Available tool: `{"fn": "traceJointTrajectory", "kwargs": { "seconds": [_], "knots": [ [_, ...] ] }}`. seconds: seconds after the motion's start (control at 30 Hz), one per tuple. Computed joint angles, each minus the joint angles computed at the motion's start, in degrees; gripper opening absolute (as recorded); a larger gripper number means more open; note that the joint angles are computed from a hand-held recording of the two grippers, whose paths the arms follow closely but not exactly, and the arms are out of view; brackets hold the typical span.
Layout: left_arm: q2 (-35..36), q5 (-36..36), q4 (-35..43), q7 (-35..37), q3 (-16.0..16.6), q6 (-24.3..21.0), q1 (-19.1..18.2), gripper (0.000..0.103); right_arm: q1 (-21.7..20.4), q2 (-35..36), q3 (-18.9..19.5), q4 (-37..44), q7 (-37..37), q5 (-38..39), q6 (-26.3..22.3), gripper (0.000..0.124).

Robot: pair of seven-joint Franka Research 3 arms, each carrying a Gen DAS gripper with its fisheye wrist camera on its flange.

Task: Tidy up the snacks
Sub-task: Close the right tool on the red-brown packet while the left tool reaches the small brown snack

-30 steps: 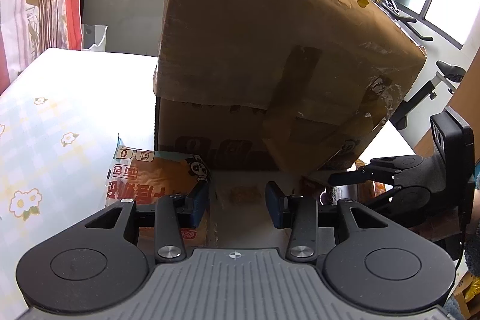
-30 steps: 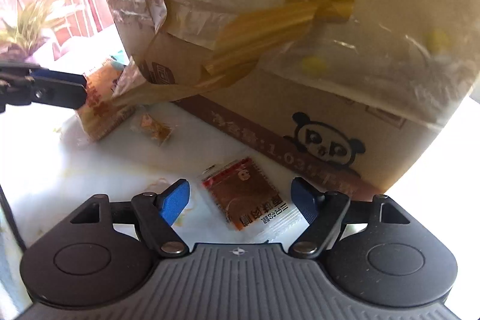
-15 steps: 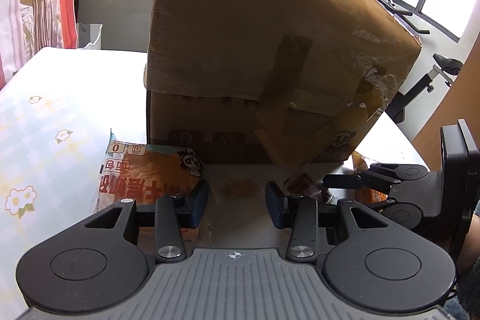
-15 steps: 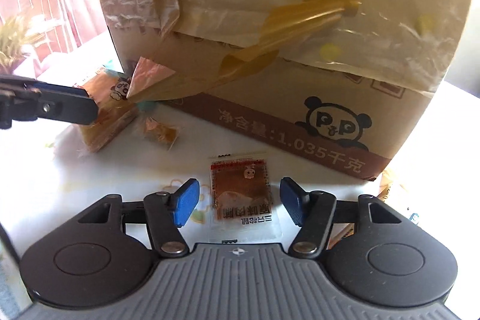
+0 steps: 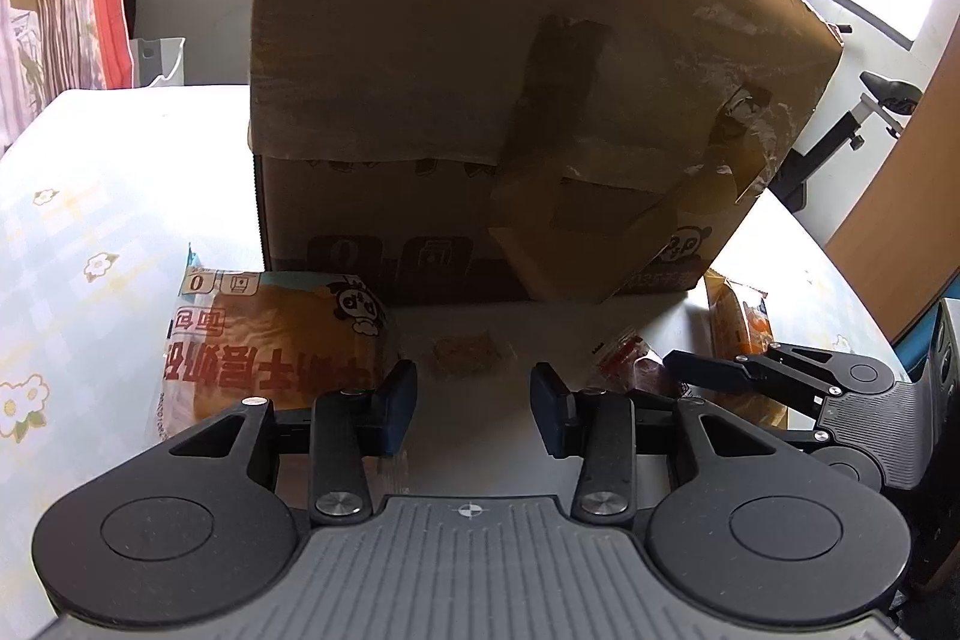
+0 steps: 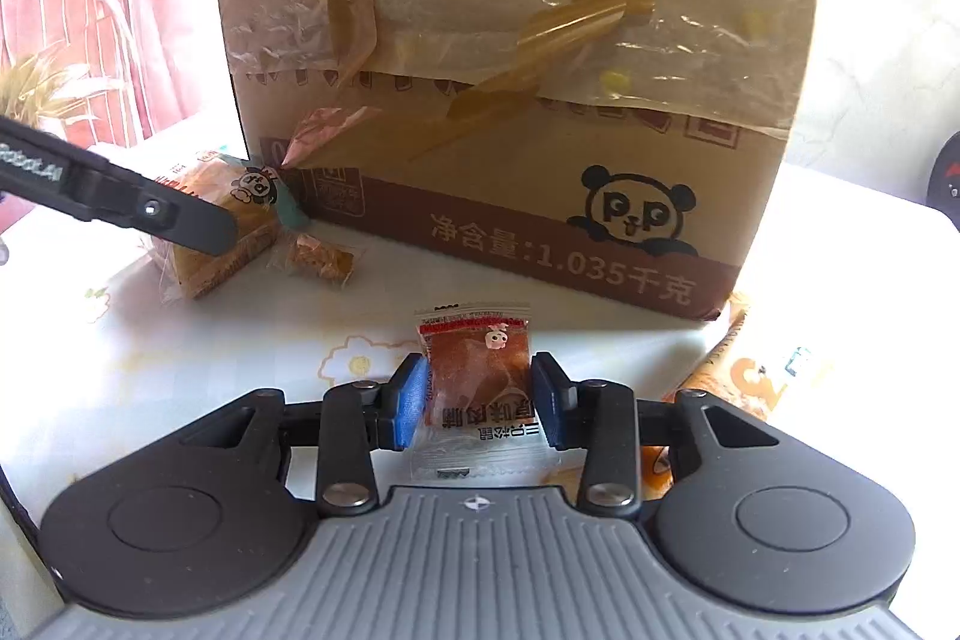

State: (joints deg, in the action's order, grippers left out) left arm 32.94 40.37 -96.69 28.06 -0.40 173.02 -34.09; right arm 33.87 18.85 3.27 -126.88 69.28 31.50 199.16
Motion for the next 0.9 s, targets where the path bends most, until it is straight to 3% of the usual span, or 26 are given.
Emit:
{"fn": "traceJointTrajectory", "kwargs": {
  "seconds": [0.4,0.7,0.8,0.9],
  "knots": [
    [10.53,-8.11,14.96,20.08,-7.45,-8.06,4.89,0.044,-3.47,0.25,2.98,-0.71,3.33,-3.84,1.26,0.040],
    [8.51,-10.85,11.05,23.75,-7.17,-8.11,3.34,0.043,-4.07,0.01,3.29,-1.23,5.13,-5.62,1.51,0.040],
    [8.46,-6.10,11.49,17.97,-0.66,-8.35,-2.24,0.035,-4.04,0.02,3.20,-1.23,5.38,-5.85,1.48,0.040],
    [10.09,-6.25,13.91,15.89,-1.60,-9.53,-1.57,0.034,-3.69,-0.05,2.84,-1.25,5.28,-5.76,1.31,0.040]
  ]
}}
